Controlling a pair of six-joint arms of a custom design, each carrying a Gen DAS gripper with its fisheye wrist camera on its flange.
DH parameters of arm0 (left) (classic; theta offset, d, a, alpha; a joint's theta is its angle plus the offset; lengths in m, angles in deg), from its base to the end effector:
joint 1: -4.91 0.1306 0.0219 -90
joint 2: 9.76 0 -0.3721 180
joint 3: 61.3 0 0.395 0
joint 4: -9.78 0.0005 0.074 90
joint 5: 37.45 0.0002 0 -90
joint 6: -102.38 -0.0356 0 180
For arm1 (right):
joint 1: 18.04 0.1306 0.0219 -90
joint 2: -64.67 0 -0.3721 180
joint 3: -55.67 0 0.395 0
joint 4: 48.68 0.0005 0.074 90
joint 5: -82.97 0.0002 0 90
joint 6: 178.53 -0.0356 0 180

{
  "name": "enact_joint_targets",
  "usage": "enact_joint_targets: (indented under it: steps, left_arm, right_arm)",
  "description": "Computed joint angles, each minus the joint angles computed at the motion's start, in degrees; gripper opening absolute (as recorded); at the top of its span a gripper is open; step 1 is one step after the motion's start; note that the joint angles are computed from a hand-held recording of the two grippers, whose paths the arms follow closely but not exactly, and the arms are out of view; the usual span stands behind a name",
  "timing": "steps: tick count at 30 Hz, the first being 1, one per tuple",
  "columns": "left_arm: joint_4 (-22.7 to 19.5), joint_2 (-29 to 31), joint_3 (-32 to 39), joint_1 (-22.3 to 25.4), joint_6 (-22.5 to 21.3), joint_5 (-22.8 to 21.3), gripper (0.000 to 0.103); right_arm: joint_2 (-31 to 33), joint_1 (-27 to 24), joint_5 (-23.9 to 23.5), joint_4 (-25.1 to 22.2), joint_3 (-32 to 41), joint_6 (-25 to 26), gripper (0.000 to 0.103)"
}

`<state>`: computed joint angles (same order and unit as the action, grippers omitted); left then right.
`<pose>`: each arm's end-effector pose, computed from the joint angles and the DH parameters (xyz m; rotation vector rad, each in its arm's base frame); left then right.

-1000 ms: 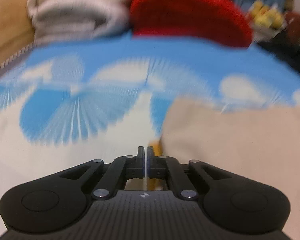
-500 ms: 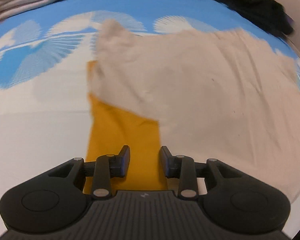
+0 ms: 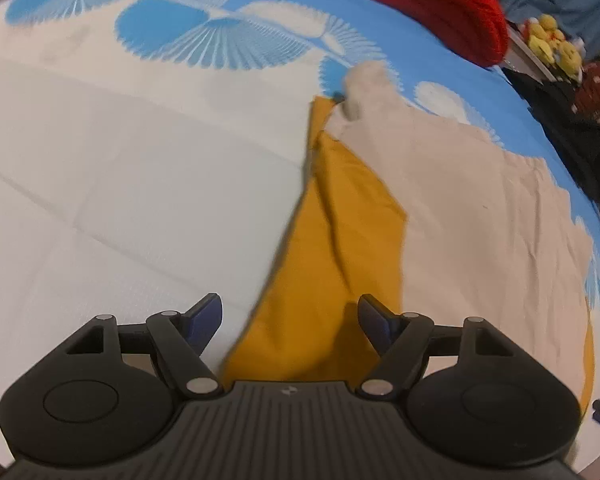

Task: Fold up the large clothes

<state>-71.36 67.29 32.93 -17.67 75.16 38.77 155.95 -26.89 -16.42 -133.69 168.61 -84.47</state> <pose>0.3386 -0.1322 0.5123 -0.9773 2.4559 -0.1795 0.4416 -0.0634 0.5508 0.0594 2.6580 0.1461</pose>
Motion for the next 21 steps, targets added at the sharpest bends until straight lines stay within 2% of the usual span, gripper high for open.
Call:
enact_joint_targets:
  steps: [4, 8, 12, 15, 17, 19, 21]
  left_arm:
    - [2.54, 0.33, -1.57, 4.35, -1.19, 5.95, 0.082]
    - [6.95, 0.9, -2.85, 5.92, -1.98, 10.99, 0.085]
    - [9.17, 1.9, -2.97, 6.95, -5.75, 12.01, 0.085]
    - [12.53, 1.62, -4.11, 8.07, -6.69, 13.12, 0.085]
    - [15.55, 1.6, -4.95, 8.47, -7.79, 15.1, 0.085]
    - [19.27, 2.37, -5.51, 8.64, -9.55, 19.21, 0.085]
    - [19.1, 4.22, -3.95, 7.32, -13.28, 18.73, 0.085]
  right_arm:
    - [0.12, -0.45, -0.54, 1.7, -1.11, -0.59, 0.047]
    - [1.41, 0.56, -0.75, 1.34, -0.71, 0.3, 0.048]
    - [3.54, 2.32, 2.24, -0.19, -0.28, 1.87, 0.05]
    - [4.05, 3.08, 3.49, 0.45, -0.72, 1.74, 0.052]
    - [4.19, 3.36, 4.09, 0.55, -0.88, 1.89, 0.052]
    - [4.28, 3.47, 4.33, 0.59, -0.99, 1.87, 0.052]
    - [4.17, 3.54, 4.49, 0.71, -1.26, 1.75, 0.053]
